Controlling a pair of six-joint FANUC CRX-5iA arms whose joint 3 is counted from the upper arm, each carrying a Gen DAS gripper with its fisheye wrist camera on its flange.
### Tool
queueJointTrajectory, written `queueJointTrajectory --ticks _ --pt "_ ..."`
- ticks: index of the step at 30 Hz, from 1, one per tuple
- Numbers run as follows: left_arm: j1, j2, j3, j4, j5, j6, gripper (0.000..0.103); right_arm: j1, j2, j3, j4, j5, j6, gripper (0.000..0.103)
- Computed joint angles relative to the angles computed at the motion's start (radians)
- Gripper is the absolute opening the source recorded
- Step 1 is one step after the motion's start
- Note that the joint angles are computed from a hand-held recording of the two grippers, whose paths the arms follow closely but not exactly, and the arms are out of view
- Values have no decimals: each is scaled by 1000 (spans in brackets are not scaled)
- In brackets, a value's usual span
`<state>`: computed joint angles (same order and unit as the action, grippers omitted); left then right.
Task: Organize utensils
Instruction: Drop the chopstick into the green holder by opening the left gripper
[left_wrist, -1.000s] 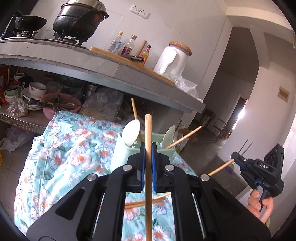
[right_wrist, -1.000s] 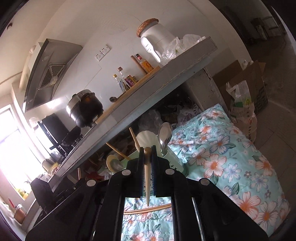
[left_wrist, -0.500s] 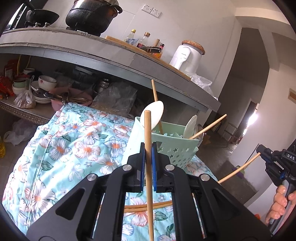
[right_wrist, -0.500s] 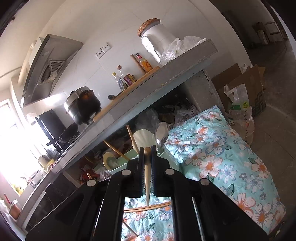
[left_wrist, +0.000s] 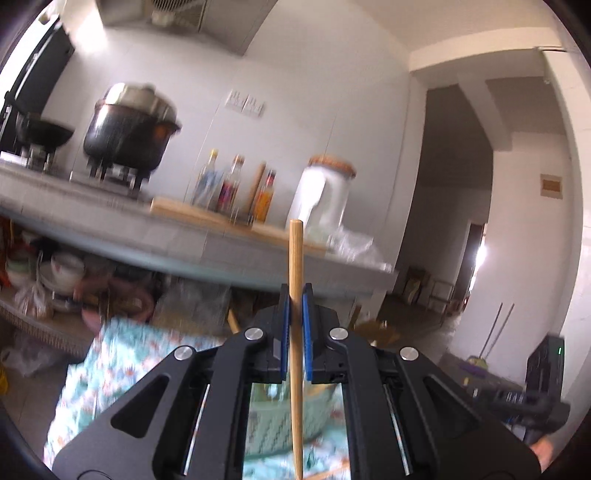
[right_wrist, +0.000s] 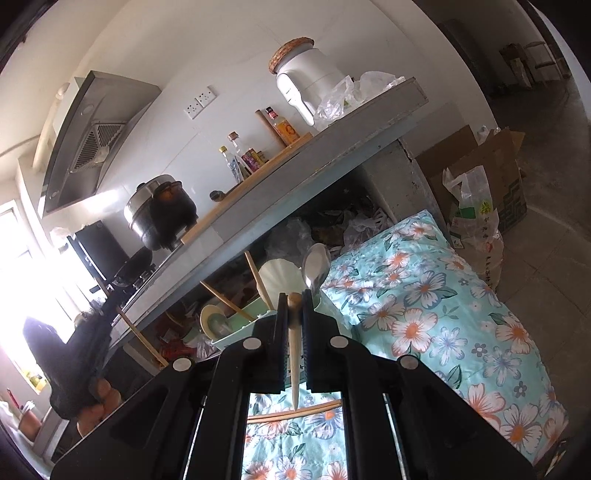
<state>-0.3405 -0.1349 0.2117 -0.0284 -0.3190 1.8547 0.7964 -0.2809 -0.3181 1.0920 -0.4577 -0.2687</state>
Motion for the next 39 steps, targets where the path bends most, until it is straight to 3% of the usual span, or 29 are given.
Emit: queueJointTrajectory --ticks 5,7,15,22,27,30,39 --pt "-29 85 160 -157 31 109 5 2 1 3 -3 5 5 7" --pt "-29 129 212 -159 34 116 5 3 1 2 -5 5 7 7" --pt "-110 292 445 -478 -115 344 5 0 -1 0 -22 15 15 7" --pt "-148 345 485 -621 -203 444 5 -6 -2 -5 -36 30 21 7" --pt "-149 336 450 -613 -229 439 6 -7 -4 -7 -43 29 26 7" --pt "-146 318 428 -596 -229 433 20 -7 -4 -6 -43 28 26 7" --pt "-143 228 338 -531 -229 395 48 2 -7 -6 -17 21 19 7"
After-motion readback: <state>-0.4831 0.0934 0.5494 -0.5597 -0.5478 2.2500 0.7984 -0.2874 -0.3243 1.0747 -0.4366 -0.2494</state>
